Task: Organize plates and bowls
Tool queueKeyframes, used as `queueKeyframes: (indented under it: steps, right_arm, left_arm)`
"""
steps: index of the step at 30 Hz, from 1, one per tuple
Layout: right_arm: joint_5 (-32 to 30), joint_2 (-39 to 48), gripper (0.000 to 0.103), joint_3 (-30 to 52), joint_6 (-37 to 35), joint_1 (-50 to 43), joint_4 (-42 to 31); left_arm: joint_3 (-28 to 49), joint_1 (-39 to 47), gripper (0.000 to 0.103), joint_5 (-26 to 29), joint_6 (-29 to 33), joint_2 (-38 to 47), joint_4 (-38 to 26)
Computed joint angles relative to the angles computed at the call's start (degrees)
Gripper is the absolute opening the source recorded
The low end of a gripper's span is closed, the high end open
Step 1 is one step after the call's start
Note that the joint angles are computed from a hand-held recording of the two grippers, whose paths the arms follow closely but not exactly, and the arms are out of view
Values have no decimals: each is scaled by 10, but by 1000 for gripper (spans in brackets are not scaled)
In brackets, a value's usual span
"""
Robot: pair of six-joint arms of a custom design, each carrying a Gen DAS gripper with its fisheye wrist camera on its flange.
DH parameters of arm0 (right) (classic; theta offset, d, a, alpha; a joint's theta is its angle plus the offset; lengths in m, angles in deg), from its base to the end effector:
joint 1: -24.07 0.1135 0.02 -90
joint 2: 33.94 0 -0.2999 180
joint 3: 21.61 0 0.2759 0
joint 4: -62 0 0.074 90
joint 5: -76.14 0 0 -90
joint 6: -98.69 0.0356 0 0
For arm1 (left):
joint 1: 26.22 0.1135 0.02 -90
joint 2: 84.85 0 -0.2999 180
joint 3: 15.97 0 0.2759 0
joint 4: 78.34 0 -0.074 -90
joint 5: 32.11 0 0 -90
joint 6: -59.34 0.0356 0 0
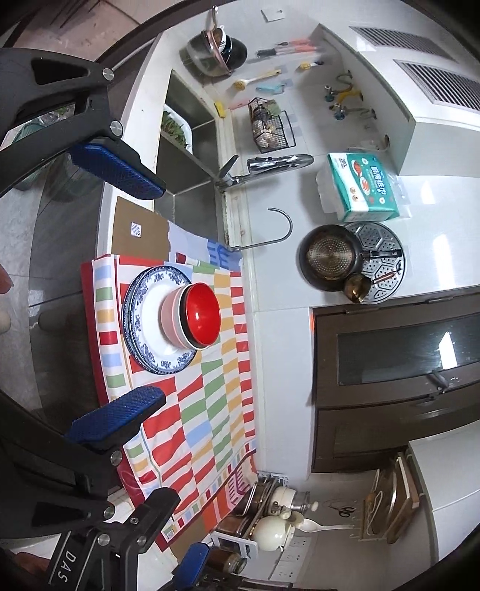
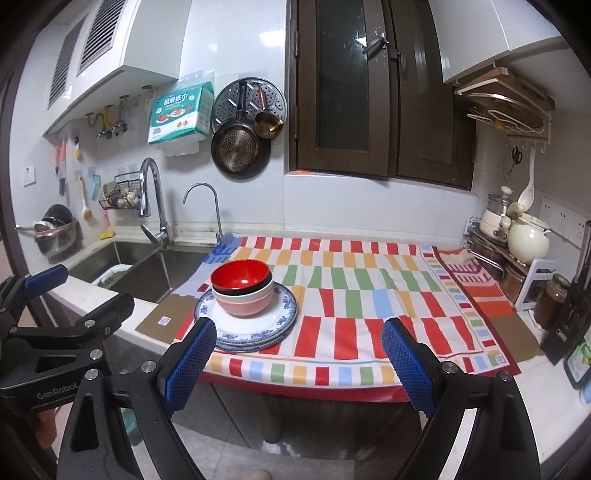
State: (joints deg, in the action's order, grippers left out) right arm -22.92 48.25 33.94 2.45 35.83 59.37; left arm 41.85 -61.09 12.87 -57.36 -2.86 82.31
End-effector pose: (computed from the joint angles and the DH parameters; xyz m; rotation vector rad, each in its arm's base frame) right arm 0.3132 0.0709 0.2335 -0.4208 2.0394 0.2233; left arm 0.2620 -0.1519 0.2292 -0.2188 2.0798 0.2805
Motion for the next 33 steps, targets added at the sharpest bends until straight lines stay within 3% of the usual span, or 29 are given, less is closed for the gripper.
queueKeyframes:
  steps: [33]
  right_arm:
    - [-19,-25,92,-13,5,-21,-2]
  left_arm:
    - [16,-20,103,-8,-10,-3,-24]
